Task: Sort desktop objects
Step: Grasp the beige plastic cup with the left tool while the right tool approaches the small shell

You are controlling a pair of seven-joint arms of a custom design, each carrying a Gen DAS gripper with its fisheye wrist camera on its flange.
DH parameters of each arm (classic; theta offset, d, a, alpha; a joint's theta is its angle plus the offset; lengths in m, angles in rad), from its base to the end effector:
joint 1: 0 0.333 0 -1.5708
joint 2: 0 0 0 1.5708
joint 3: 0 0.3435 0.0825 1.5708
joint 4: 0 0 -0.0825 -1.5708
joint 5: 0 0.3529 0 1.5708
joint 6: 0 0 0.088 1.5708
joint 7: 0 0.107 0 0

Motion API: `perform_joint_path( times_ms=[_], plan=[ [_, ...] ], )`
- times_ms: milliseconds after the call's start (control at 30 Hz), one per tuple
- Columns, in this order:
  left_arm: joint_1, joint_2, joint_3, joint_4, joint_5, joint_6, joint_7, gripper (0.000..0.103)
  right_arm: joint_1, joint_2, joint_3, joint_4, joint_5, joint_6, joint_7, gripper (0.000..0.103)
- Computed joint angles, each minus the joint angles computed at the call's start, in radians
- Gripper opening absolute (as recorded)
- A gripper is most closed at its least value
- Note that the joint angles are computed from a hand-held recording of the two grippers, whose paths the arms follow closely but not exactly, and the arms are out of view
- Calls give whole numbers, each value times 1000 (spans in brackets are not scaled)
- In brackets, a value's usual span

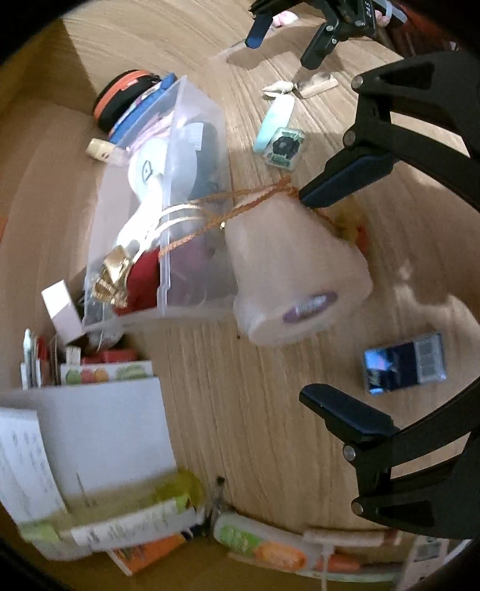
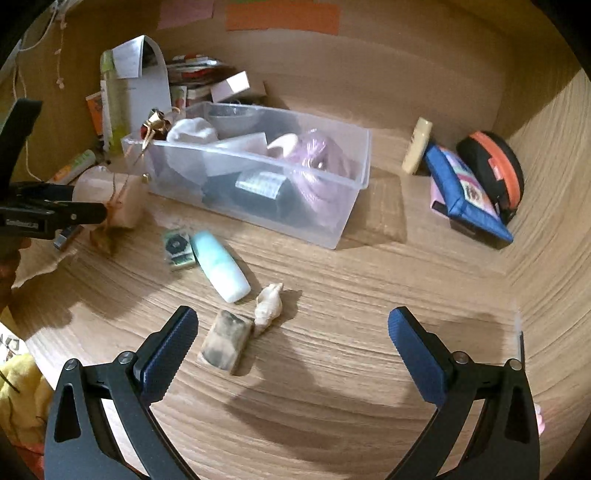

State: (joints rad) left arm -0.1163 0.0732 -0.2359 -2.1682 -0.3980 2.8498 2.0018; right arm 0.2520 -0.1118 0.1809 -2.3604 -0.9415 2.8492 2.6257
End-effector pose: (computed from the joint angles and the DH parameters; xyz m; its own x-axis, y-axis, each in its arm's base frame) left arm 0.5390 -0.1731 0.4749 -0.4397 -0.8947 0.0783 -0.7406 0.3118 -0.5952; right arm 0.4256 0.2467 0.4691 0.1732 -0.9792 0.1058 -0.7093 -0.1985 -0.6763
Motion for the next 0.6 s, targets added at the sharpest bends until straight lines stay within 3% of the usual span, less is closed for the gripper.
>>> perform_joint_path(
  times_ms=[133,200,367,467,600],
  plan=[
    [-4,39,-7,40,46,-19,-27,97,-2,20,-18,3,29,43,-34,99],
    [-4,54,-14,53,65,-17,-44,97,1,27,-27,1,74,64,-70,92],
    [-1,85,-28,73,116,9,-103,97,10,49,-45,-4,234,73,-211,59],
    [34,81,-67,62,57,44,-54,89,13,53,-50,-15,296,107,-273,52],
    [29,72,-57,44,80,65,-72,89,16,62,-43,-5,309,106,-302,43]
  ],
)
